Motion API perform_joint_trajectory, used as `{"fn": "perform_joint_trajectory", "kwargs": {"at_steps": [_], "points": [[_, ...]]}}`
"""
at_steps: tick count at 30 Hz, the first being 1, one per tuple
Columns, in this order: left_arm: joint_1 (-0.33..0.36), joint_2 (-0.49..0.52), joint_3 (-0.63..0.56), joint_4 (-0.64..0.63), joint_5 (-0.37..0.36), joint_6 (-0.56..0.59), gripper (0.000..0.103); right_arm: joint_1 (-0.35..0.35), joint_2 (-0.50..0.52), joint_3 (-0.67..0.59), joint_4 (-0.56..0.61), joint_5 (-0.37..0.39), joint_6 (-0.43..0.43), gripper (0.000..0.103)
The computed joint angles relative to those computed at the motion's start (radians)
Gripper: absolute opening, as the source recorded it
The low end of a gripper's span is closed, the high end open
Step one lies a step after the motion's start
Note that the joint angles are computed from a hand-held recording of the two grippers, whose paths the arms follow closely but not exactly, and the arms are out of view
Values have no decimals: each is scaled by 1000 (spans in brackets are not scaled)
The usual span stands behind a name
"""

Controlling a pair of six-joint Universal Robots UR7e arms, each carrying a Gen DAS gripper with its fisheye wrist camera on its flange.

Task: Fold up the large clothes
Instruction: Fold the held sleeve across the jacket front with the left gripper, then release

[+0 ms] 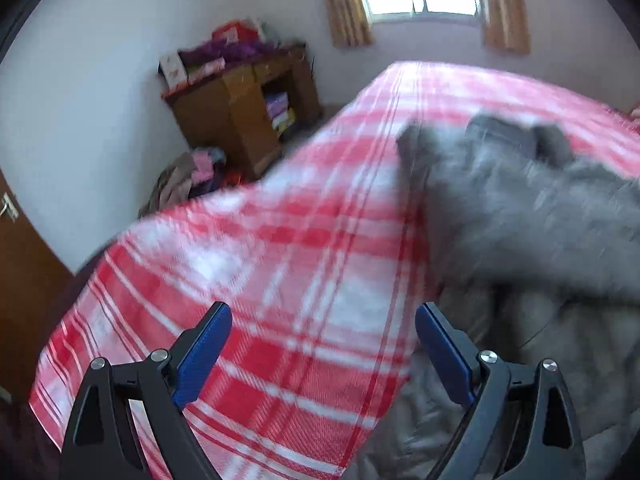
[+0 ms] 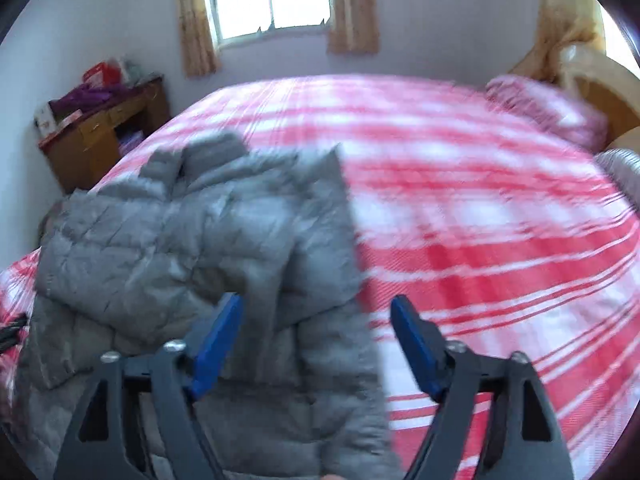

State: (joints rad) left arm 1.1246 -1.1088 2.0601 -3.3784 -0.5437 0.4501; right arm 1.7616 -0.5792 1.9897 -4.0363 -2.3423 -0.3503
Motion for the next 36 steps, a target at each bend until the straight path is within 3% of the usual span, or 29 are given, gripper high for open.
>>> {"fn": "perform_joint_trajectory", "kwargs": {"at_steps": [3, 5, 8, 10, 15, 17, 23, 36], "points": [[-48, -21, -35, 75, -78, -67, 93, 38, -8, -17, -45, -12, -8, 71], [-61, 11, -71, 87, -146, -76, 93, 49, -12, -47, 30, 37, 17, 71], [-53, 117, -138, 48, -183, -84, 93, 51, 21, -130, 142, 78, 39, 68], [-40, 207, -186, 5, -151, -31, 93, 43, 66, -197, 177, 82, 40, 67], [27, 309, -272, 140, -101, -142, 93, 12, 157, -290, 207, 43, 19, 67], [47, 304, -264, 146, -142, -172, 94, -7, 180, -303, 204, 41, -1, 67], [68, 298, -290, 252, -163, -259, 99, -25, 198, -314, 224, 39, 7, 67], [62, 311, -307, 290, -144, -269, 102, -21, 224, -360, 298, -34, -6, 67]]}}
